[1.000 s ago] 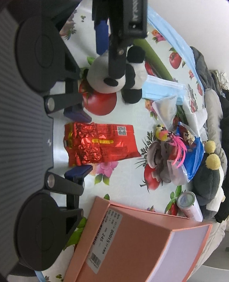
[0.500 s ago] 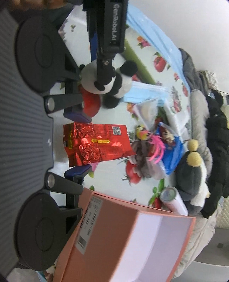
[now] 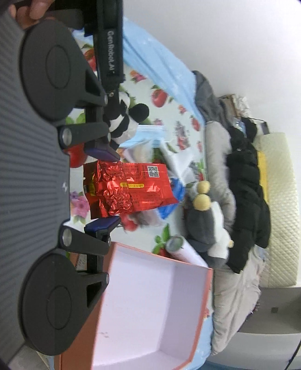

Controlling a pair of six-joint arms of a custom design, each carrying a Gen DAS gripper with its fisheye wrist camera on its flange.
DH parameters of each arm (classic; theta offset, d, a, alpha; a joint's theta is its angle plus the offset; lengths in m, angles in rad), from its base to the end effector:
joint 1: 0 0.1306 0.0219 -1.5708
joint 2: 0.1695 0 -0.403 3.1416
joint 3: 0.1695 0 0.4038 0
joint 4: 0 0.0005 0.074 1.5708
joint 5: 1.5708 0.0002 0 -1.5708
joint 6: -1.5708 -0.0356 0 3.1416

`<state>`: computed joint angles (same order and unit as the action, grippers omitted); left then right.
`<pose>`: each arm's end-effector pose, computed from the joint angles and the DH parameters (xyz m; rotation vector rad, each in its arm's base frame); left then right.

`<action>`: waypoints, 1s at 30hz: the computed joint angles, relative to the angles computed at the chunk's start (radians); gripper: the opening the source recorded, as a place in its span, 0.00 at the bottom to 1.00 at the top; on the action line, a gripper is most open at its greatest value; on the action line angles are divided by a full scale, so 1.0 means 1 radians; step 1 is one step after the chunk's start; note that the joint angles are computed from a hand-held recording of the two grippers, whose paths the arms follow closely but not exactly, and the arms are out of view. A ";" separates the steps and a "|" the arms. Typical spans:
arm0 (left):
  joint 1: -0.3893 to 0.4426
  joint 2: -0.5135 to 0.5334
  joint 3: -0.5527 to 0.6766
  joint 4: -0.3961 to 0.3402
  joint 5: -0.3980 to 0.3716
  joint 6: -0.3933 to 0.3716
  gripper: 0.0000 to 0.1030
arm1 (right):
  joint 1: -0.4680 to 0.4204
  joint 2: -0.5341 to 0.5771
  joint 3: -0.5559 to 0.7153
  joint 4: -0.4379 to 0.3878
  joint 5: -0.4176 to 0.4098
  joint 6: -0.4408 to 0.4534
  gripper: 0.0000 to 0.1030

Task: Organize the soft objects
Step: 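Carry the red packet and panda plush over the pink shoebox with both tools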

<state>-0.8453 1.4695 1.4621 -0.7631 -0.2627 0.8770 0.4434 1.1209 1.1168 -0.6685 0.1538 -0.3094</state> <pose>0.3587 -0.3913 0.4540 -0.1702 2.3706 -0.5571 0.3634 0.1660 0.4480 -0.0670 2.2436 0.2366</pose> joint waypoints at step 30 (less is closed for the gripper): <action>-0.093 0.238 0.453 -0.043 0.118 -0.263 0.49 | -0.168 -0.182 0.013 -0.063 0.075 -0.028 0.53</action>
<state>-0.9381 1.7074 1.9152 -0.8060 -0.1443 0.6139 0.2756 0.9391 1.1302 -0.7310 0.2287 -0.3372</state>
